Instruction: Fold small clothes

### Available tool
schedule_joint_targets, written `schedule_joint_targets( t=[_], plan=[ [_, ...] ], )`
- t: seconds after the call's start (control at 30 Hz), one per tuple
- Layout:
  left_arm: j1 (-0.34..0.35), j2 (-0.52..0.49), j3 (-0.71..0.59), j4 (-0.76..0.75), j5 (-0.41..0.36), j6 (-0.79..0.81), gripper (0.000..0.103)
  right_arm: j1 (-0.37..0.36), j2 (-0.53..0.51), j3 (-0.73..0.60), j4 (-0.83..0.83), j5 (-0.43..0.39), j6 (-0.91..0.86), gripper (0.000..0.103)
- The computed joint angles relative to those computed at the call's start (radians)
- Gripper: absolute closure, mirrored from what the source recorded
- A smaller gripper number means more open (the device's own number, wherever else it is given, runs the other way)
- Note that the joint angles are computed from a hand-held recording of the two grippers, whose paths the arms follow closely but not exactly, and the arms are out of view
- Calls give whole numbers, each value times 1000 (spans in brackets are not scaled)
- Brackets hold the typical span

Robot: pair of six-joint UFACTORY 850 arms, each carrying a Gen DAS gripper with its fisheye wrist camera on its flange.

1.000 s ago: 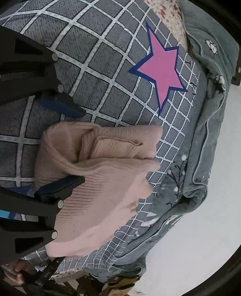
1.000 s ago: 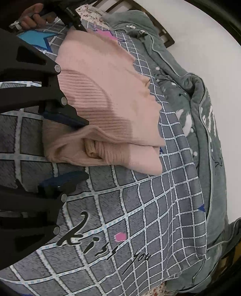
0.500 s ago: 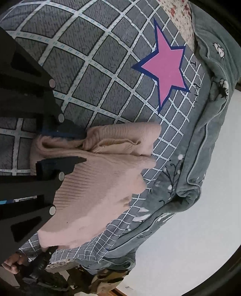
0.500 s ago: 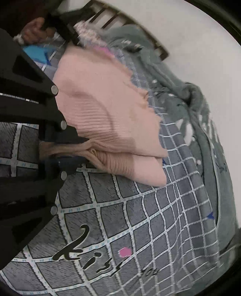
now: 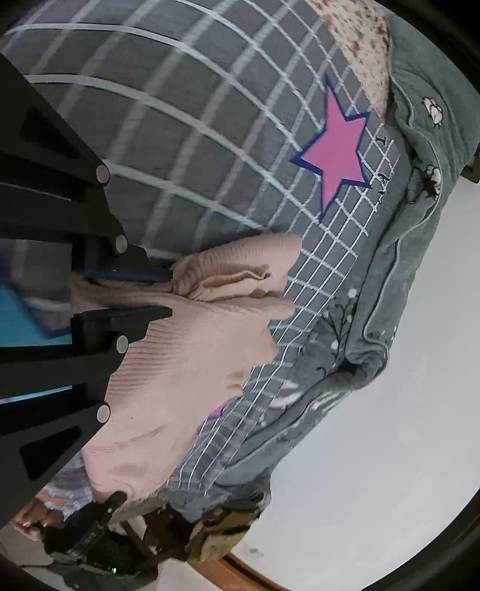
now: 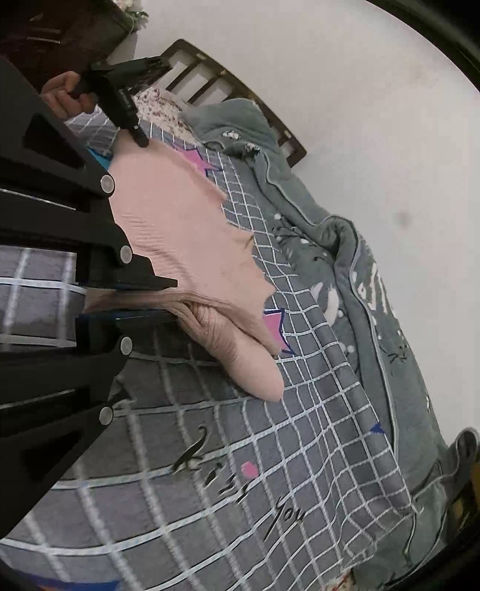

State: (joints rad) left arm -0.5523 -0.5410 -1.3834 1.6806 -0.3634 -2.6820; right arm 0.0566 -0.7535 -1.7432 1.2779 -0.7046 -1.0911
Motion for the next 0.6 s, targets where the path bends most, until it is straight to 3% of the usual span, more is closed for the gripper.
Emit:
schedule_joint_targets(
  t=[0.1,0.2,0.27,0.33,0.37,0.47,0.6],
  plan=[
    [-37,34,55,56,-26,-72,91,-19,57,87,45,1,-57,94],
    [-68,27,37,-126,-85,135,90,-30,100,155,53,13,-84,93],
    [-67,14,11,-210,-91,252,89,-19,121,194,42,85,-103,91],
    [-57,6,-3,-259,-81,301,74,-4,133,205,-24,154,-78,85],
    [-52,6,-2,-255,-72,290,71,6,150,224,-17,200,-112,85],
    [-35,-2,-6,-195,-46,227,61,25,203,291,140,316,-305,73],
    [-16,-47,-75,-284,-48,353,49,56,241,313,274,331,-473,68]
  ],
)
